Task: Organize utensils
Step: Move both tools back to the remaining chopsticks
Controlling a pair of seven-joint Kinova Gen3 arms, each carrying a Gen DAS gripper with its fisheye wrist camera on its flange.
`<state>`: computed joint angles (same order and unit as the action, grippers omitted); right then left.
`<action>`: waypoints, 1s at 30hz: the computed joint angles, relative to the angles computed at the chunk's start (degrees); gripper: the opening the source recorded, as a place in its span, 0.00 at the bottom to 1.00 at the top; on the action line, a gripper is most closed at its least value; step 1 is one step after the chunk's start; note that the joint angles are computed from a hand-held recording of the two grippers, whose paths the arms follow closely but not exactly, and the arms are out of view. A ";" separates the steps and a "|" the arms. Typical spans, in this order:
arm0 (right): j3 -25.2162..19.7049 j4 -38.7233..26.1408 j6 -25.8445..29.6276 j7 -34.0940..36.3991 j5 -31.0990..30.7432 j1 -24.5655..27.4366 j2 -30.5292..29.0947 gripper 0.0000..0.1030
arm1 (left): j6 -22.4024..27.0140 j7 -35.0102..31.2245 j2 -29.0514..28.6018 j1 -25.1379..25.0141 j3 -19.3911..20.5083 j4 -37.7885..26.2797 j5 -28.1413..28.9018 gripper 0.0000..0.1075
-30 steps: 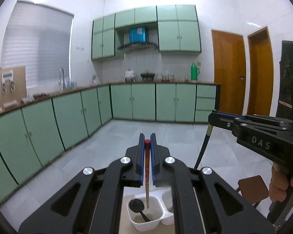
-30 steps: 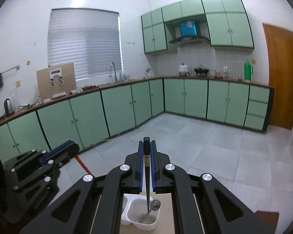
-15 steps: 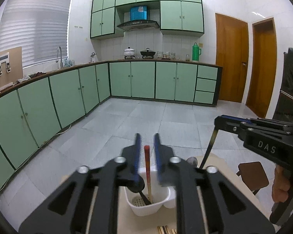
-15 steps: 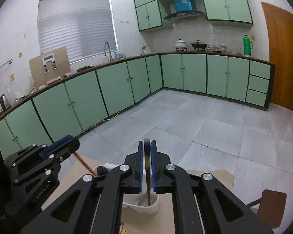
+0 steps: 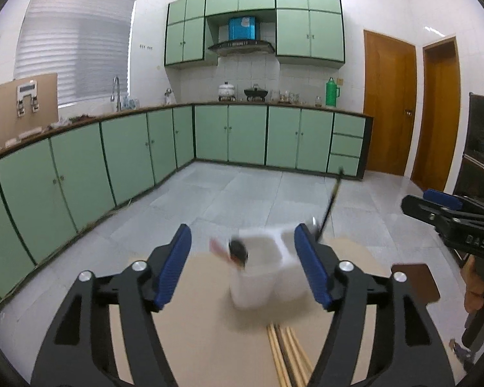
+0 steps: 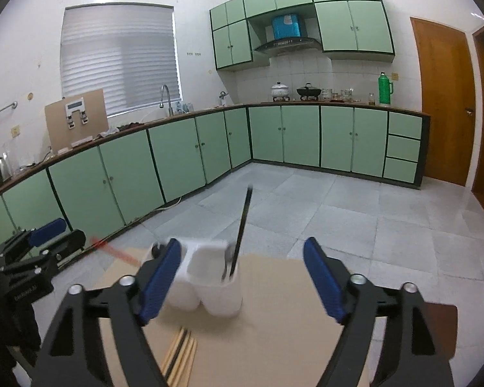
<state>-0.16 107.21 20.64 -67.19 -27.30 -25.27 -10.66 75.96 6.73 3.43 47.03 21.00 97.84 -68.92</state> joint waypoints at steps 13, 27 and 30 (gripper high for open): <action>-10.19 22.09 1.11 -16.81 10.70 4.18 -12.79 0.80 | 2.02 15.36 3.98 10.53 3.25 9.83 15.27 0.64; -16.34 29.17 1.93 -28.03 16.79 -1.17 -13.70 0.52 | -0.01 20.46 6.81 16.16 1.72 11.46 21.91 0.64; -16.78 28.51 2.70 -28.72 17.81 -2.19 -12.36 0.45 | -0.20 20.41 7.09 16.55 1.49 11.28 22.21 0.64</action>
<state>-16.94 135.72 23.34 -95.92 -9.49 -27.45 -23.02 75.77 27.14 10.52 63.58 22.49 109.12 -46.71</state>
